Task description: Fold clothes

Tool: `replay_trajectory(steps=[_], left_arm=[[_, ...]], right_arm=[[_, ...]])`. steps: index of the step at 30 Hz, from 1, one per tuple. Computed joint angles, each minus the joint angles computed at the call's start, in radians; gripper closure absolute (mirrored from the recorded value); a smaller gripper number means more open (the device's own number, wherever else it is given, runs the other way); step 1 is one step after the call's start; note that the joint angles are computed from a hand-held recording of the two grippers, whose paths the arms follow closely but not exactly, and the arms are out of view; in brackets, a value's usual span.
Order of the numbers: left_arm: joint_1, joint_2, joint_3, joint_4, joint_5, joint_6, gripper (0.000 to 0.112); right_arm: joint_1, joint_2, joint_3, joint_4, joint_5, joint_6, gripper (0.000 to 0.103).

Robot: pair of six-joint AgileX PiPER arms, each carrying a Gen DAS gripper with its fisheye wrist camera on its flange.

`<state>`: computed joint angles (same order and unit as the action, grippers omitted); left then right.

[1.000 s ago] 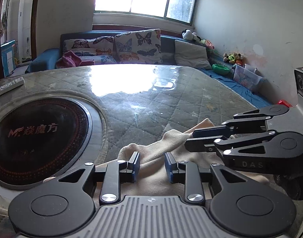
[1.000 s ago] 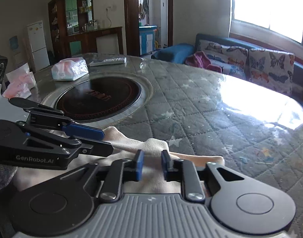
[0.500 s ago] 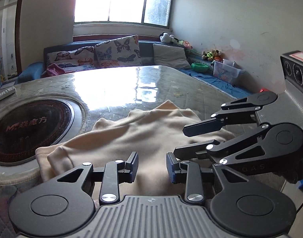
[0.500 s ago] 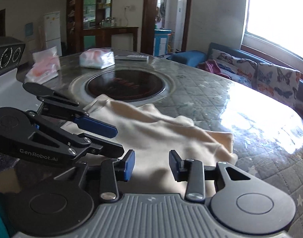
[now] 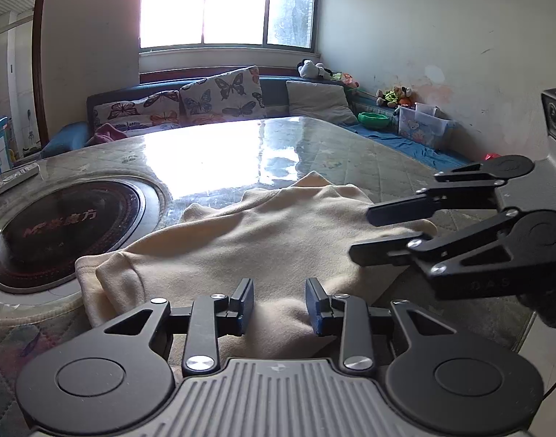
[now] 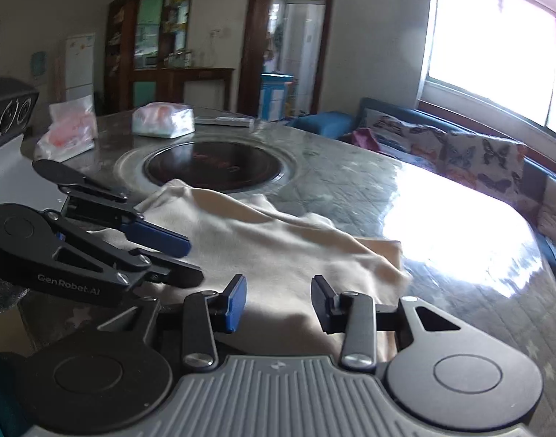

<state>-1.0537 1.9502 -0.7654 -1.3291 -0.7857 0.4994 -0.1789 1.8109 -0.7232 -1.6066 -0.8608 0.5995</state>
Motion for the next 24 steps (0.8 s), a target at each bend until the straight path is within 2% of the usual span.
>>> replay_trajectory(steps=[2,9,13,16,18,24], left_arm=[[-0.001,0.004,-0.004,-0.003,-0.002,0.004,0.078],[-0.003,0.004,0.005,-0.005,-0.008,0.001,0.074],[-0.006,0.004,0.004,-0.012,-0.011,0.004,0.074],[-0.006,-0.003,0.007,-0.018,-0.007,0.0,0.074],[-0.007,-0.015,0.017,-0.015,-0.006,-0.019,0.074],[-0.002,-0.045,0.075,0.025,-0.003,-0.15,0.072]], right_arm=[[-0.006,0.01,-0.003,-0.005,0.021,0.019,0.068],[-0.041,0.005,-0.013,-0.009,-0.025,0.062,0.069],[-0.045,0.034,-0.045,-0.042,0.013,0.121,0.07],[-0.049,0.032,-0.071,-0.057,-0.012,0.161,0.07],[-0.044,0.031,-0.086,-0.055,-0.02,0.177,0.07],[-0.001,0.112,-0.179,-0.087,0.024,0.275,0.07]])
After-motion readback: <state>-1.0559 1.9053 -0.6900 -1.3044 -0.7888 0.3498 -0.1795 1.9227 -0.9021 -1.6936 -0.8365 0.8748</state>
